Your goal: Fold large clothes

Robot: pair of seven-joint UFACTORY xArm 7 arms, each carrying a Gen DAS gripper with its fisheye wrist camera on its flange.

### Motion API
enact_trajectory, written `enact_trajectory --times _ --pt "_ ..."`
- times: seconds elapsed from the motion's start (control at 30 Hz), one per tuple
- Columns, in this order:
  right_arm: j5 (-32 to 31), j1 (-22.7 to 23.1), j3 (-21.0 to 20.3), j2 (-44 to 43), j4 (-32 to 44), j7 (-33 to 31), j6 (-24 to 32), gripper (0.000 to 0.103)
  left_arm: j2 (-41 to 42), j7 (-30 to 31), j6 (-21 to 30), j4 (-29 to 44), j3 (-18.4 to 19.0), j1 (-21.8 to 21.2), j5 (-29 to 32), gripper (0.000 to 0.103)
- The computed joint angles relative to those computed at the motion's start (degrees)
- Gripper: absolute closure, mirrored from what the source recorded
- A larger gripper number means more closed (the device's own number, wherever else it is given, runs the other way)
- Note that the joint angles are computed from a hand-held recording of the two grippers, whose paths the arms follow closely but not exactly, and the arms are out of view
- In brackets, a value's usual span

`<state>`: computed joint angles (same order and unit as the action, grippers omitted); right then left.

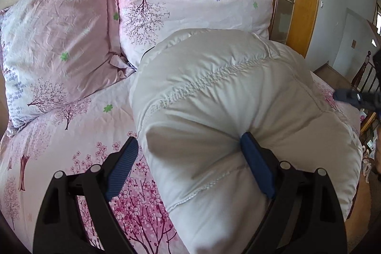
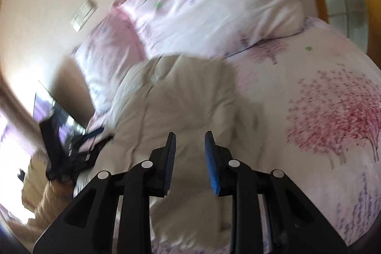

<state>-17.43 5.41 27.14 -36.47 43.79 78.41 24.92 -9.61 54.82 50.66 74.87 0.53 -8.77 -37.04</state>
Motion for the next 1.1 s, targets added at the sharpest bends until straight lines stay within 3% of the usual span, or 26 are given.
enact_trajectory --times 0.1,0.3,0.7,0.9,1.1 --pt "-0.6 0.0 1.7 3.8 1.6 0.2 2.2 0.077 -0.4 -0.3 -0.8 -0.6 0.0 0.0 -0.3 0.015" --pt "-1.2 2.0 -0.5 7.2 0.1 1.9 -0.4 0.078 -2.0 -0.5 -3.1 -2.5 0.0 -0.6 -0.8 0.015" --pt "-2.6 1.3 -0.7 6.5 -2.5 5.0 -5.5 0.079 -6.1 -1.4 -4.1 -4.3 1.5 -1.2 -0.7 0.013" --pt "-2.4 0.5 0.1 5.8 -3.5 5.9 -6.8 0.079 -10.0 1.9 -0.3 -6.1 4.4 -2.4 -2.8 0.013" --pt "-2.8 -1.8 1.8 4.5 -6.0 8.1 -11.0 0.079 -11.1 2.3 -1.4 -9.8 3.6 -3.1 -0.5 0.012"
